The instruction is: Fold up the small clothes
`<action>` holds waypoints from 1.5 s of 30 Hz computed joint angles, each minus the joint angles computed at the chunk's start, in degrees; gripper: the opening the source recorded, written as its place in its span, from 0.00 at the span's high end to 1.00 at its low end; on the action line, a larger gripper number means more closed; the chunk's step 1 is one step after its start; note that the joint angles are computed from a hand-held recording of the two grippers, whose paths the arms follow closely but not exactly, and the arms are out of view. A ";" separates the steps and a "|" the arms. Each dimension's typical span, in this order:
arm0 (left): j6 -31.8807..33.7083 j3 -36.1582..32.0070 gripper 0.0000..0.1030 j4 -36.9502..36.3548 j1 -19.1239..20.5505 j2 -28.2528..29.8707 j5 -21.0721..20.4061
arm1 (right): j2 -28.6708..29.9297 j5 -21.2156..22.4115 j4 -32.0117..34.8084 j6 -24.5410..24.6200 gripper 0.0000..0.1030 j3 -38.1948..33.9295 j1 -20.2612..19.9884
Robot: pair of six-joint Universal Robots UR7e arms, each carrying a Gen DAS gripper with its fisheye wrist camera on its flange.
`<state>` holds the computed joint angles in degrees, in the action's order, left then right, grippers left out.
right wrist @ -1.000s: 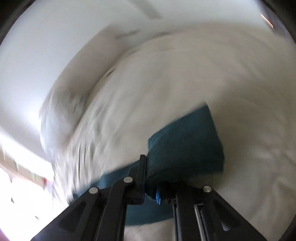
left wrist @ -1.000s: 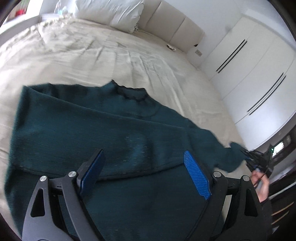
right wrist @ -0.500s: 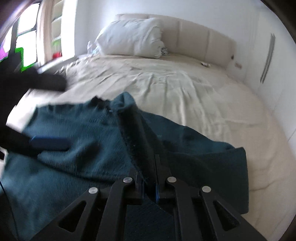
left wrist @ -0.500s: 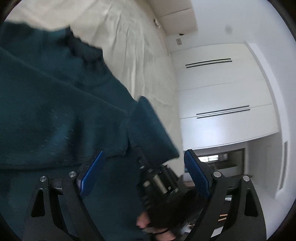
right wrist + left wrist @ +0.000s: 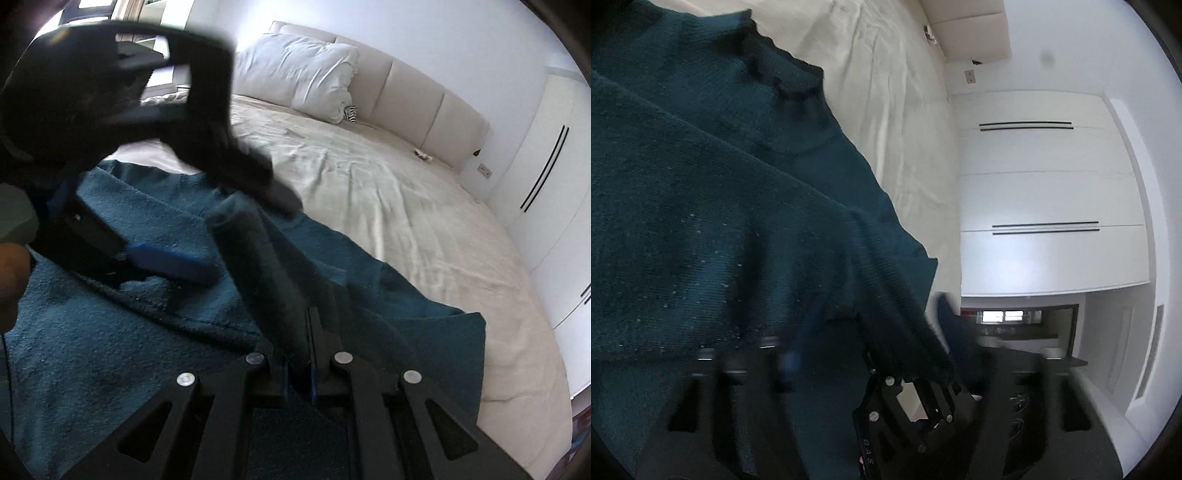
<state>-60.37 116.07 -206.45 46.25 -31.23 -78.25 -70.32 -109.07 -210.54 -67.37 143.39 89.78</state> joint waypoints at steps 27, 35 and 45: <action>3.26 13.00 0.93 8.06 -3.05 -15.52 14.62 | -19.49 51.74 79.09 51.30 0.32 -17.44 -32.97; 2.25 18.10 0.93 5.65 -2.64 -17.93 17.11 | -13.93 55.67 68.35 57.97 0.32 -18.26 -32.80; 1.05 22.58 0.93 -0.36 0.74 -16.40 16.90 | -13.42 58.89 64.79 59.38 0.32 -17.25 -34.57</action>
